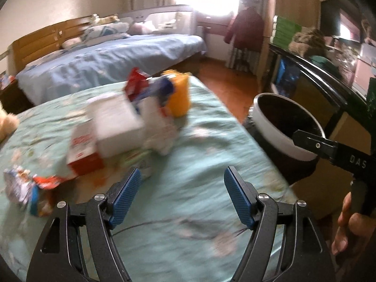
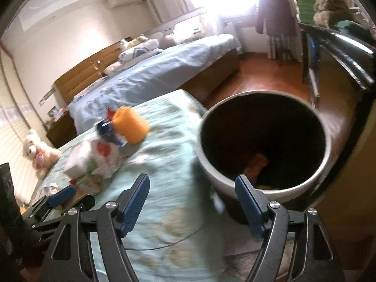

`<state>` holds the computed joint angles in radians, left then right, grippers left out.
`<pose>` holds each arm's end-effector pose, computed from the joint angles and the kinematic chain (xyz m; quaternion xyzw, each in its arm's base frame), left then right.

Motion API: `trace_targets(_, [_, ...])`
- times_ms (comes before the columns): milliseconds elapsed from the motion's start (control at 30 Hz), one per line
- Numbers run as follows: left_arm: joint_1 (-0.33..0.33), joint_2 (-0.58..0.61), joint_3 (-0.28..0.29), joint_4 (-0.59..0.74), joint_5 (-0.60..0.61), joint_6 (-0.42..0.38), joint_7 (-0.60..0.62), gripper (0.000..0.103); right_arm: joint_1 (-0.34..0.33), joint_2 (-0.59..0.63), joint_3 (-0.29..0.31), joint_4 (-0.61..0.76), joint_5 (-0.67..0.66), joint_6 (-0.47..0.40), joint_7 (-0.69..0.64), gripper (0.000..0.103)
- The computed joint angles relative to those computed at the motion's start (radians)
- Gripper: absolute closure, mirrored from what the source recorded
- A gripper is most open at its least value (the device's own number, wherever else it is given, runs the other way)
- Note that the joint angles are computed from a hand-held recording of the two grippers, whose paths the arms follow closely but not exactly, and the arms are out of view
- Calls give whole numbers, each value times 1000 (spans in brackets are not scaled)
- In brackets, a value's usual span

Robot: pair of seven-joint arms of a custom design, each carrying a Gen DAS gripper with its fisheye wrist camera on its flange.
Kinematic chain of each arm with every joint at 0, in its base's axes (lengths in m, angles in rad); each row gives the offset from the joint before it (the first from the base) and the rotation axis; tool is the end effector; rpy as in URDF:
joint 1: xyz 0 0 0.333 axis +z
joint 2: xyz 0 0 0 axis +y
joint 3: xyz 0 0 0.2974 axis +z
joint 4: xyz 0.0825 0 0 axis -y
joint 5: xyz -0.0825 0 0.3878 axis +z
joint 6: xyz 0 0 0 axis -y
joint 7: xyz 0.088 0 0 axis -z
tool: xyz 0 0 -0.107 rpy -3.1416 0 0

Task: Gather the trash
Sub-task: 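Move both open tools back over the trash on the table, then grasp the red snack wrapper with the left tool while the right tool grasps the green juice carton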

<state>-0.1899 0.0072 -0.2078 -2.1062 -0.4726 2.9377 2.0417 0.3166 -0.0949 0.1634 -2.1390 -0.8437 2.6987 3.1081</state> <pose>0.5591 -0.2028 0.4861 -0.4860 0.7705 -0.3646 0.1927 0.4902 0.2858 0.4911 -0.5052 0.7585 -0.2201 0.3477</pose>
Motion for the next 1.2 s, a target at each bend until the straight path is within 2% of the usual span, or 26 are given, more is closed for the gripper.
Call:
trace_targets(133, [22,-29,25,-47,52,22,-59,28,27,57,3,50,27,24,-39,26])
trace_targets(367, [55,-76,72,-115,43,39,-92,28,96,152,-19,140,65,52,-106,26])
trace_targets(767, [116,-94,121,-156,133,60,-199,28,208,332,-76,319,228,99,-338,26])
trace_targets(933, [136,-61,123,-121,148,39,-209,24,250,411,-101,429,286,64,-429,26])
trace_targets(1200, [171,15,103,-45,221,15,-250,24,294,537,-140,608,360,-19,-551,29])
